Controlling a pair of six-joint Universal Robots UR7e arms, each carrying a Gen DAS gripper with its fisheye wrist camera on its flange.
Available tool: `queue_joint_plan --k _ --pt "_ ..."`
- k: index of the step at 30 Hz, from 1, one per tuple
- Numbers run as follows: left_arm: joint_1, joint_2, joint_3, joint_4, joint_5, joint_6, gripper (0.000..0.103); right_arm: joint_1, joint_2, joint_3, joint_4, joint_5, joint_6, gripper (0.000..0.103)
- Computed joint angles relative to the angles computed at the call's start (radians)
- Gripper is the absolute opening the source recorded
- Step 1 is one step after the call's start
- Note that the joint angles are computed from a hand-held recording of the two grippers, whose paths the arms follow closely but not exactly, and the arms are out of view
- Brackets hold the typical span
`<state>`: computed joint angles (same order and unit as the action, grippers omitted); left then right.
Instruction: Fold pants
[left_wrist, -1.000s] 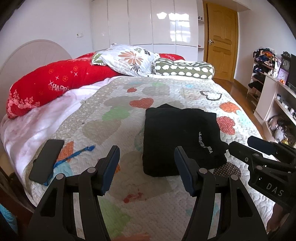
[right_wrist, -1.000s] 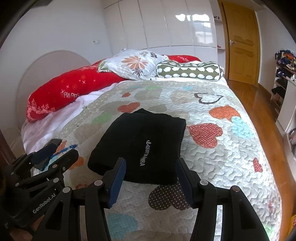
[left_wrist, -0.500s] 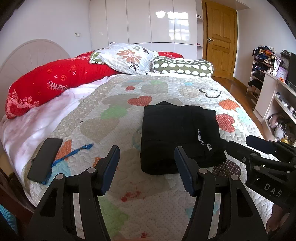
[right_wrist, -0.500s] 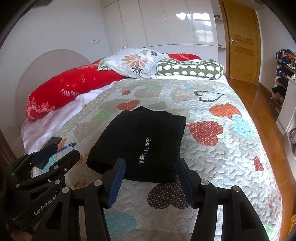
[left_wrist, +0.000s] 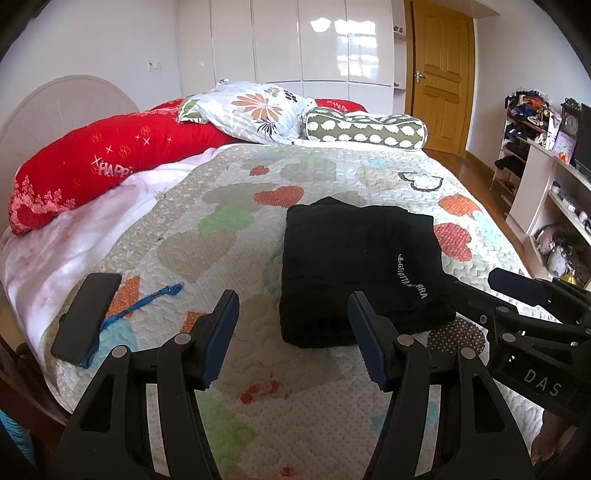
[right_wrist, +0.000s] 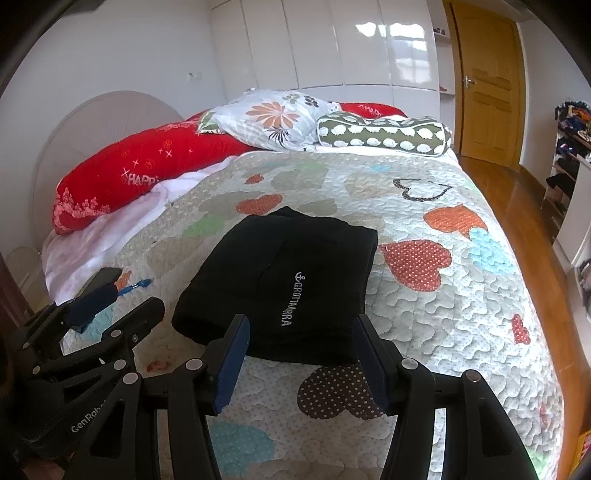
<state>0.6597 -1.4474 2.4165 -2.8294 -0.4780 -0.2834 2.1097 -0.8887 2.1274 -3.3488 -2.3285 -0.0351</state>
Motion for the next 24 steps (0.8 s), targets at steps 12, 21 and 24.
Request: queue_joint_plan --k 12,21,24 --pt "0.035 0.028 -0.021 -0.038 -0.027 0.034 0.062 -0.022 0.012 -0.016 0.017 0.002 0.002 0.057" --pt "0.052 0.056 -0.023 -0.119 -0.035 0.098 0.062 -0.033 0.023 -0.023 0.016 0.004 -0.001 0.057" --pt "0.062 0.055 -0.029 -0.118 -0.049 0.103 0.062 -0.041 0.019 -0.018 0.011 0.004 -0.001 0.057"
